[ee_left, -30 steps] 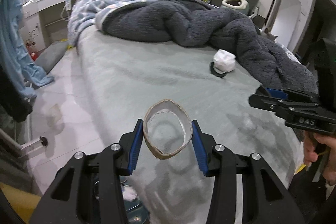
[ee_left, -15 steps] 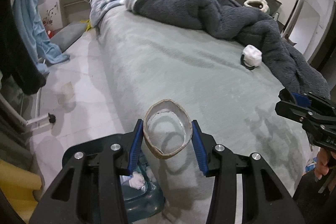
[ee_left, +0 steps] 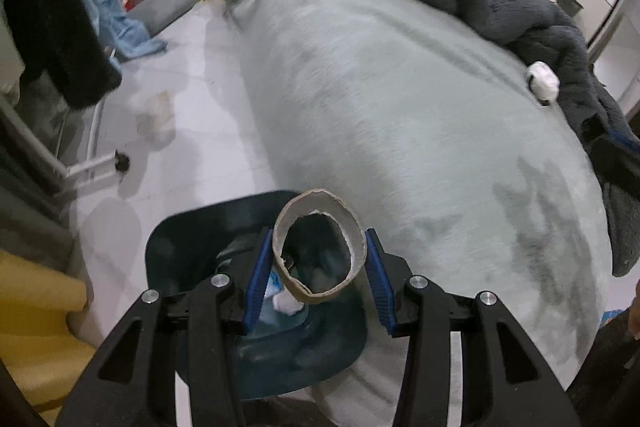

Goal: Collect trash
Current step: 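Carry the clip and tape roll over the teal wastebasket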

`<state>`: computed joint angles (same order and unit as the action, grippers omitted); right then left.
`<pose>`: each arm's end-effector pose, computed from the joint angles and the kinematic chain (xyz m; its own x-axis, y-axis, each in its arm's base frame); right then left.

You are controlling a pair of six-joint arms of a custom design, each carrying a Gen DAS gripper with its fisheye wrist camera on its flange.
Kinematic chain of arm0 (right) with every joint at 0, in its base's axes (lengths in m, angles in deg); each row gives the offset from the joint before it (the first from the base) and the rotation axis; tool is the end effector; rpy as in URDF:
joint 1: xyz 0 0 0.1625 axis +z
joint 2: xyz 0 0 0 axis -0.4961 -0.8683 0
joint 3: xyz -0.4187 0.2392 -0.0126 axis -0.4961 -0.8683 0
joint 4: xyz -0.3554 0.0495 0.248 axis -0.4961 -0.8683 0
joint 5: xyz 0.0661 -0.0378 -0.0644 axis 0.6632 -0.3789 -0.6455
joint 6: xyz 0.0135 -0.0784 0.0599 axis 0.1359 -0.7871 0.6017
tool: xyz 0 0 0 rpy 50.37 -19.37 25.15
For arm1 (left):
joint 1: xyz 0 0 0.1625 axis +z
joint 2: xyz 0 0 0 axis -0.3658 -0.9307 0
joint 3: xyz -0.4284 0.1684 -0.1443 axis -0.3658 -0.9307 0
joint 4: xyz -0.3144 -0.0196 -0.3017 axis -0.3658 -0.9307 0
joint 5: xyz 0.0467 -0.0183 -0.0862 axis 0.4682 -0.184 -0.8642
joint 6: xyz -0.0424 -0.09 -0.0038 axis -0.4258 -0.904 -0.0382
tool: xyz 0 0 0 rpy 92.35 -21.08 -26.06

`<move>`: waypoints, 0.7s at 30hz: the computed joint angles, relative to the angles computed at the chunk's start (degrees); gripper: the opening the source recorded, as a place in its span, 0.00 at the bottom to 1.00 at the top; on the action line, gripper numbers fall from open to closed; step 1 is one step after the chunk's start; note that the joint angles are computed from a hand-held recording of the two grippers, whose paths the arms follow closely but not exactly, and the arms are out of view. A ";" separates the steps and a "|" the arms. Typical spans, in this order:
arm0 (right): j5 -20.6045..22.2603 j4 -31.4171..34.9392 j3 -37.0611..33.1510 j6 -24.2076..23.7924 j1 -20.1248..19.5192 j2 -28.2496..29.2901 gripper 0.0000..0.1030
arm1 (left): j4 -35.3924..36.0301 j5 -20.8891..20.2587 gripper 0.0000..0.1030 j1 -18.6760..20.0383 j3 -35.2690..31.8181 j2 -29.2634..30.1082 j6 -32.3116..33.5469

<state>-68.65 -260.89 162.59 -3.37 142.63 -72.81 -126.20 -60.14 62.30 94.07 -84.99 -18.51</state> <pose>0.2837 -0.4594 0.2659 -0.7799 -0.2905 0.5544 -0.5518 0.7372 -0.3900 -0.2646 -0.4788 0.1779 -0.8086 0.2702 -0.5226 0.4303 0.8774 -0.2120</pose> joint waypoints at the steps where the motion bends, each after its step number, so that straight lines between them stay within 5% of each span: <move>1: 0.51 0.51 -0.38 0.72 -0.06 0.39 0.46 | 0.77 0.10 0.46 0.27 0.01 -0.10 -0.22; 21: 2.56 3.75 -6.25 -1.05 4.70 10.16 0.46 | 12.33 -4.87 0.48 7.03 -0.75 -2.33 -7.01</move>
<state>-66.10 -257.14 156.34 -4.43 147.34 -62.65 -113.87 -65.01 69.32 93.32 -87.32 -25.52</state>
